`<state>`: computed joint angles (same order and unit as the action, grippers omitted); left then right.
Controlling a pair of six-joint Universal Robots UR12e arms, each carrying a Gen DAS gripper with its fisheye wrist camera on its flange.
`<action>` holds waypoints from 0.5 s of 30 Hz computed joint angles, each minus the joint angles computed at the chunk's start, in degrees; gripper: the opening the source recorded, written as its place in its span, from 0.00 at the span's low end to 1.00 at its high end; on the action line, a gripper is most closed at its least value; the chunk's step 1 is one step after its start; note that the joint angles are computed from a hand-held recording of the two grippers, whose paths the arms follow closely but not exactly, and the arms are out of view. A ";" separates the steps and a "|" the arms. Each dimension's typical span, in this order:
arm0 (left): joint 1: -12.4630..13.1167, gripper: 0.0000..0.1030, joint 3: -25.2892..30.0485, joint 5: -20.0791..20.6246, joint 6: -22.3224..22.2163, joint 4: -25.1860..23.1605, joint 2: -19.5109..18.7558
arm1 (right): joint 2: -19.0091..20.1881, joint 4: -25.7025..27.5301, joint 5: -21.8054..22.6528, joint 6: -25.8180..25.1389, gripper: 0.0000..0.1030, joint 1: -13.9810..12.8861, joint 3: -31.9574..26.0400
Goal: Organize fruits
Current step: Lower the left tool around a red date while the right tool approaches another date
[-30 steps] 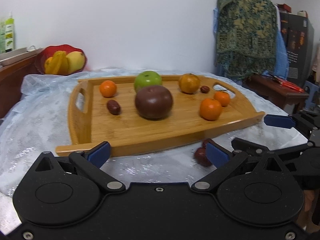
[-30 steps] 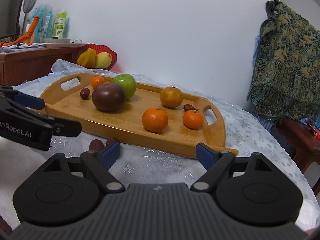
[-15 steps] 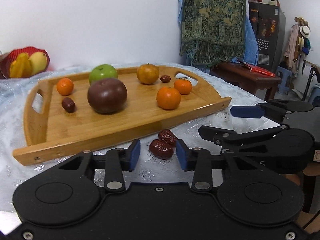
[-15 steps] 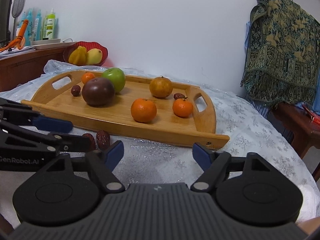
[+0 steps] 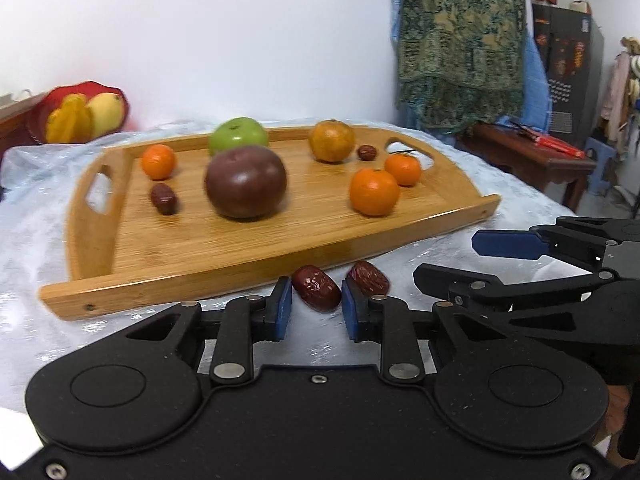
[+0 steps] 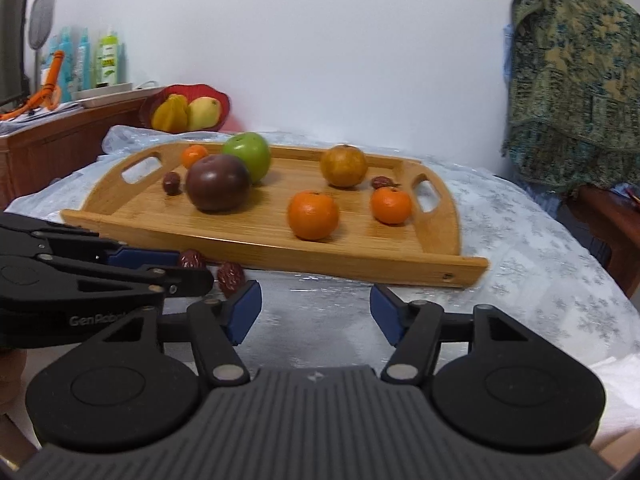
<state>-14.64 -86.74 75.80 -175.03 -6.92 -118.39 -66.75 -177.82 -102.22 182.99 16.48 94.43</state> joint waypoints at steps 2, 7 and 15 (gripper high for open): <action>-0.22 0.24 -0.49 2.52 0.03 0.38 0.30 | 0.29 0.06 1.59 -0.78 0.62 0.07 -0.25; -0.26 0.24 -1.74 6.42 -2.54 1.43 0.99 | 0.95 -0.93 4.74 -2.70 0.51 0.37 -0.59; -0.23 0.25 -2.57 10.46 -3.67 1.97 1.27 | 0.91 -1.02 10.50 -4.42 0.50 0.40 -0.20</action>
